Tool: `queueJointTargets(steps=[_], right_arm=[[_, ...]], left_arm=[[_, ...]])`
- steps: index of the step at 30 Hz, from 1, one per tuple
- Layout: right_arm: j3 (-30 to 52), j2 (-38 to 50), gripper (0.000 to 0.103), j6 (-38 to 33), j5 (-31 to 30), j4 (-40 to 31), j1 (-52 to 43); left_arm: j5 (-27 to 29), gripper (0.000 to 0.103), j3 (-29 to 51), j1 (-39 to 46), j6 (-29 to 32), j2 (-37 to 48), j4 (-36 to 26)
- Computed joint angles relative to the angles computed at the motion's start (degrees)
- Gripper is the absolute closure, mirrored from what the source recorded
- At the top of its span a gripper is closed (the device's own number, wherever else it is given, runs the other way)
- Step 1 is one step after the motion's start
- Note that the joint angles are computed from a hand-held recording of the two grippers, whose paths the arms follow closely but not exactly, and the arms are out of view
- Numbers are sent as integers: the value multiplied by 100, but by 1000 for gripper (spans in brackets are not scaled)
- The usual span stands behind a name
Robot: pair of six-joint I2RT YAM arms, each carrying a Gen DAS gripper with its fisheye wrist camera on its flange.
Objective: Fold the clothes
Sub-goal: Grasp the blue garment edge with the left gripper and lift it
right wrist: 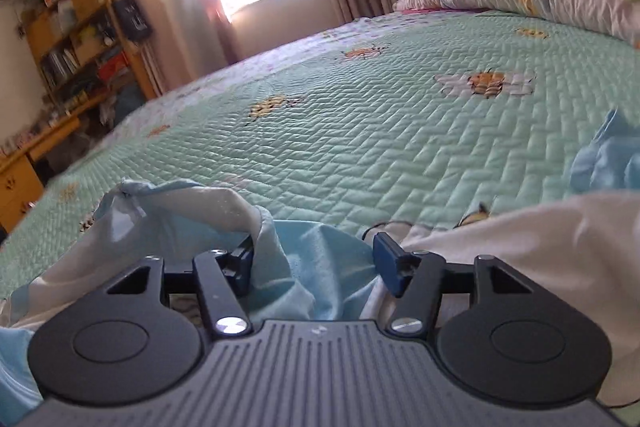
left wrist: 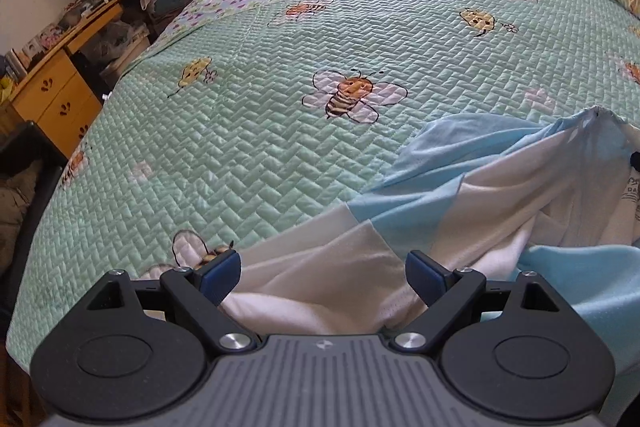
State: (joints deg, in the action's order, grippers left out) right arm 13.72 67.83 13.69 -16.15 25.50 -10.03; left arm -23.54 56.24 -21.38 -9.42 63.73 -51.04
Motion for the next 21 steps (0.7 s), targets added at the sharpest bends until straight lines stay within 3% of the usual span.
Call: queueJointTargets(steps=[1, 3, 10, 17, 18, 20, 21], right_arm=[[-190, 177, 41, -38, 2, 528, 16], [-368, 201, 38, -37, 15, 888, 81], [-371, 539, 32, 39, -468, 1250, -205], [-410, 871, 32, 251, -838, 1669, -429], [-414, 906, 32, 276, -886, 1717, -458], [-421, 981, 32, 325, -980, 1816, -516], [-423, 1007, 32, 341, -1020, 1849, -541]], left_arm=[[-30, 12, 47, 8, 50, 92, 47], [-75, 12, 160, 41, 157, 306, 163], [-112, 10, 504, -41, 606, 1155, 756], [7, 11, 680, -387, 1610, 2303, 1609], [38, 14, 716, -436, 1767, 2501, 1691], [27, 44, 855, -555, 1942, 2901, 1706], [30, 51, 892, -628, 1997, 3010, 1710]])
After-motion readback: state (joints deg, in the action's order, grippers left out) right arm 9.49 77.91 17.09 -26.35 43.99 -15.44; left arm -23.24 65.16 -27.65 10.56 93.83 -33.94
